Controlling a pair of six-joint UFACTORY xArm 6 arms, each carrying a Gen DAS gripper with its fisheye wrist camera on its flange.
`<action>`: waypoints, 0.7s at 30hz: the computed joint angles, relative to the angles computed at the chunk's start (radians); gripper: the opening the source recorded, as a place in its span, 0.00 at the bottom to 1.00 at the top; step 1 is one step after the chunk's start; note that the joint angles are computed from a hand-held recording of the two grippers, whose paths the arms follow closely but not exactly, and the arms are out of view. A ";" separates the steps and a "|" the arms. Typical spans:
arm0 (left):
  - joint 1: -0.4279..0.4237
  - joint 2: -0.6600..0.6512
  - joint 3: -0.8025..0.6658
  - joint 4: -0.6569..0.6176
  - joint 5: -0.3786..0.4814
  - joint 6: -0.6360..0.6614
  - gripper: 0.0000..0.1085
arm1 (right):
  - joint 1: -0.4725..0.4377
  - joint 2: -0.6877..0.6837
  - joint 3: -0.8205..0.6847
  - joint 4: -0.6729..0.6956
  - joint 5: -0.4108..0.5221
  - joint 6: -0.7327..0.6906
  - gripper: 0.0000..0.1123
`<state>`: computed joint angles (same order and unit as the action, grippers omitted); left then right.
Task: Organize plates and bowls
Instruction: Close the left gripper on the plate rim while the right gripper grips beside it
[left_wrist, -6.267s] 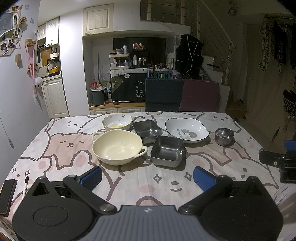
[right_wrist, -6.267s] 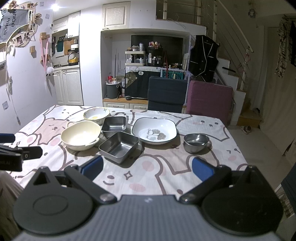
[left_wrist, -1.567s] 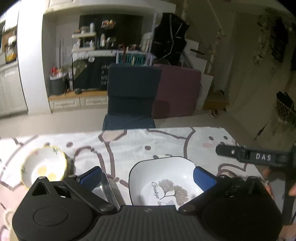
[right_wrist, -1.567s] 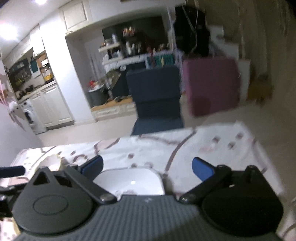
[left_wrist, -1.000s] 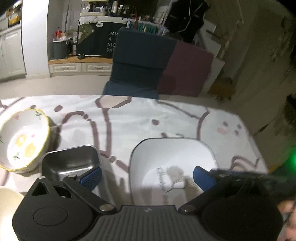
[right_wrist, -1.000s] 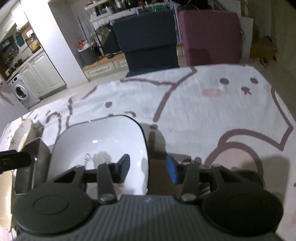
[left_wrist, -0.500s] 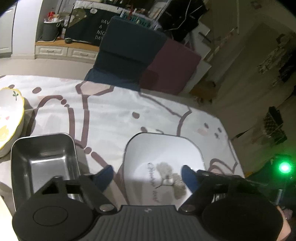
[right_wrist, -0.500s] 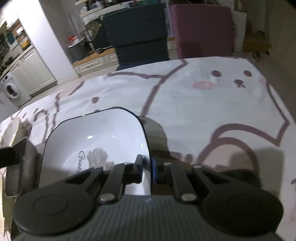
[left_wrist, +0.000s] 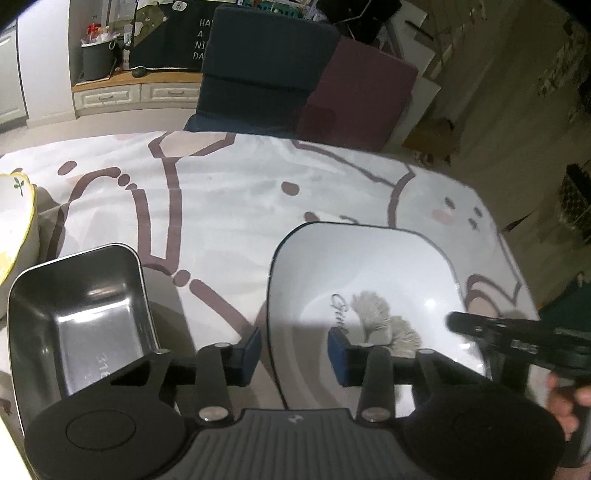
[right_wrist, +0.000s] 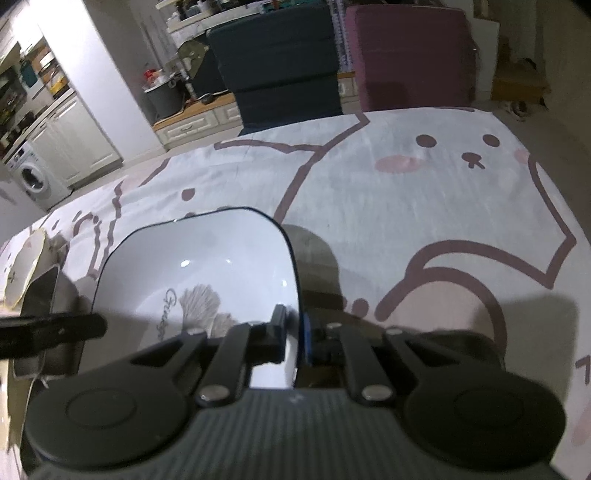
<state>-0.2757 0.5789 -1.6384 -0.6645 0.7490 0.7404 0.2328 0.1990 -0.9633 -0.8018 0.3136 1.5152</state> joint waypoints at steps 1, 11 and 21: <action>-0.001 0.008 -0.007 0.008 0.000 0.000 0.32 | -0.001 -0.005 0.007 0.024 -0.008 -0.035 0.10; -0.010 0.046 -0.039 0.064 -0.004 -0.005 0.15 | -0.027 -0.024 0.062 0.130 -0.113 -0.129 0.13; 0.002 0.063 -0.066 0.044 0.043 -0.006 0.16 | -0.031 0.009 0.030 0.045 -0.105 -0.031 0.11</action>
<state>-0.2733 0.6415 -1.7040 -0.6207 0.7918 0.7343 0.2014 0.2078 -0.9328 -0.7567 0.2091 1.4837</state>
